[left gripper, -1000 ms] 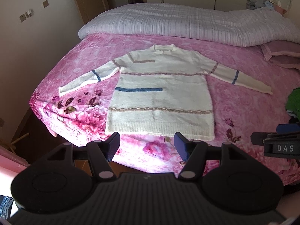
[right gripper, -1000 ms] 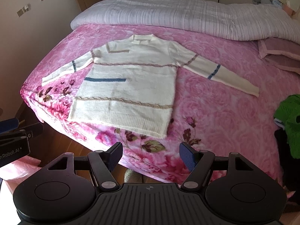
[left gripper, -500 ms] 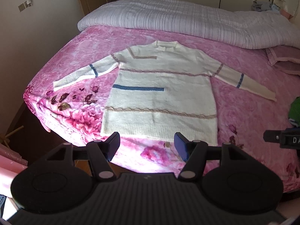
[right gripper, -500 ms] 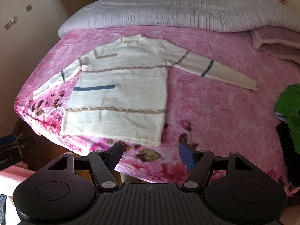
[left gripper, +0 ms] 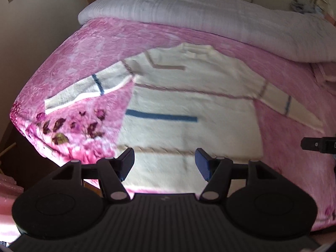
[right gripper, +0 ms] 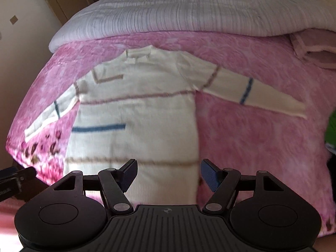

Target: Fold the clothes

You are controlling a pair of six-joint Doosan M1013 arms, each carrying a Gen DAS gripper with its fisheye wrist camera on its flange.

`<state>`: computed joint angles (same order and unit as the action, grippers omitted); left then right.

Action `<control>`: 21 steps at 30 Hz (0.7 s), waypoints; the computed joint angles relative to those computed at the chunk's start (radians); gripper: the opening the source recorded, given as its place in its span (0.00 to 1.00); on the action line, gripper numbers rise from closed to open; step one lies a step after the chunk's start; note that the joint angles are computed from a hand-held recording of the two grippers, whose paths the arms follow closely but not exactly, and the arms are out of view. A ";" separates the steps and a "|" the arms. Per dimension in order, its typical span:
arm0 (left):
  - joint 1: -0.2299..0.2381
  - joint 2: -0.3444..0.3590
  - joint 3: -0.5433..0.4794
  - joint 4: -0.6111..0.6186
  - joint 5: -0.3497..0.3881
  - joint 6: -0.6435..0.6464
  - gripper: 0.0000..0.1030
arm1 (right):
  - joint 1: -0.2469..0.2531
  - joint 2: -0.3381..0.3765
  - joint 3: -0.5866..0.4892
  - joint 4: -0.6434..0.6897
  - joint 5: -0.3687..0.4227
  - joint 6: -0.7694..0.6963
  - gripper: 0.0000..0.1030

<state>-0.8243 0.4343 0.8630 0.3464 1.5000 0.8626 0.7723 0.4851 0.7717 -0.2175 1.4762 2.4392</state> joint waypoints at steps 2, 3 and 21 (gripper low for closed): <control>0.041 0.025 -0.020 -0.023 0.012 0.013 0.60 | -0.015 0.064 -0.083 0.006 0.046 -0.010 0.68; 0.064 0.038 -0.026 -0.034 0.016 0.013 0.60 | -0.023 0.098 -0.125 0.015 0.075 -0.014 0.68; 0.381 0.094 0.208 -0.207 -0.303 -0.367 0.60 | -0.133 0.518 -0.614 0.062 0.344 -0.040 0.68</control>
